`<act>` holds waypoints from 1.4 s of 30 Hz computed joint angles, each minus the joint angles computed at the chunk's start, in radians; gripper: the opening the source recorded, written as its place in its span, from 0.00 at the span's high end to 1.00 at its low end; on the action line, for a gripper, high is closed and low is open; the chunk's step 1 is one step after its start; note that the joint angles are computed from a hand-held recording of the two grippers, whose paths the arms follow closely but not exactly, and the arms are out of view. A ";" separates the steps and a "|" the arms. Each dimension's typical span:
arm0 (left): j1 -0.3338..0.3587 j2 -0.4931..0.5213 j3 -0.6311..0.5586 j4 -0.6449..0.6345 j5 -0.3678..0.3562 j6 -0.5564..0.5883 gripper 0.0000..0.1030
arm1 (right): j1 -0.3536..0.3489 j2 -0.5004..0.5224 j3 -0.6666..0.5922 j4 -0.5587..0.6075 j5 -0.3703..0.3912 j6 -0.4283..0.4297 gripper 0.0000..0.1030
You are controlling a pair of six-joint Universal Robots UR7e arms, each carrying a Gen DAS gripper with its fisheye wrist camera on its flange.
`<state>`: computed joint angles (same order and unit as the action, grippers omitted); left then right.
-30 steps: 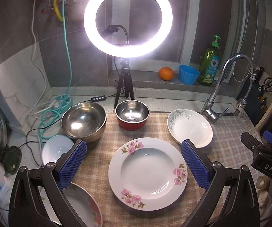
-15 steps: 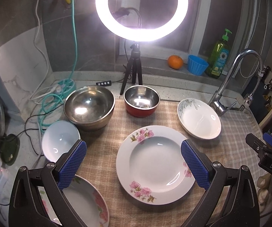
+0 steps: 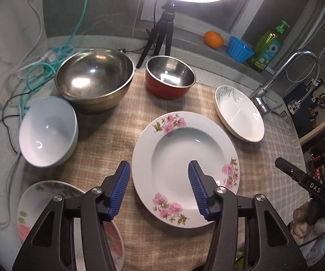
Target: Organize plates and bowls
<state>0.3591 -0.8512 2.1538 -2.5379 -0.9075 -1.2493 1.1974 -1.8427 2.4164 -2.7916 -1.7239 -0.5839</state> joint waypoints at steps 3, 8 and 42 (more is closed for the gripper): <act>0.023 0.006 -0.001 -0.015 -0.017 0.016 0.53 | -0.020 0.023 -0.022 0.065 0.021 0.021 0.59; 0.066 0.021 -0.010 -0.035 -0.049 0.046 0.54 | -0.021 0.073 -0.047 0.102 0.019 0.035 0.67; 0.174 0.052 -0.031 -0.064 -0.127 0.064 0.69 | -0.034 0.239 -0.152 0.258 0.052 0.106 0.86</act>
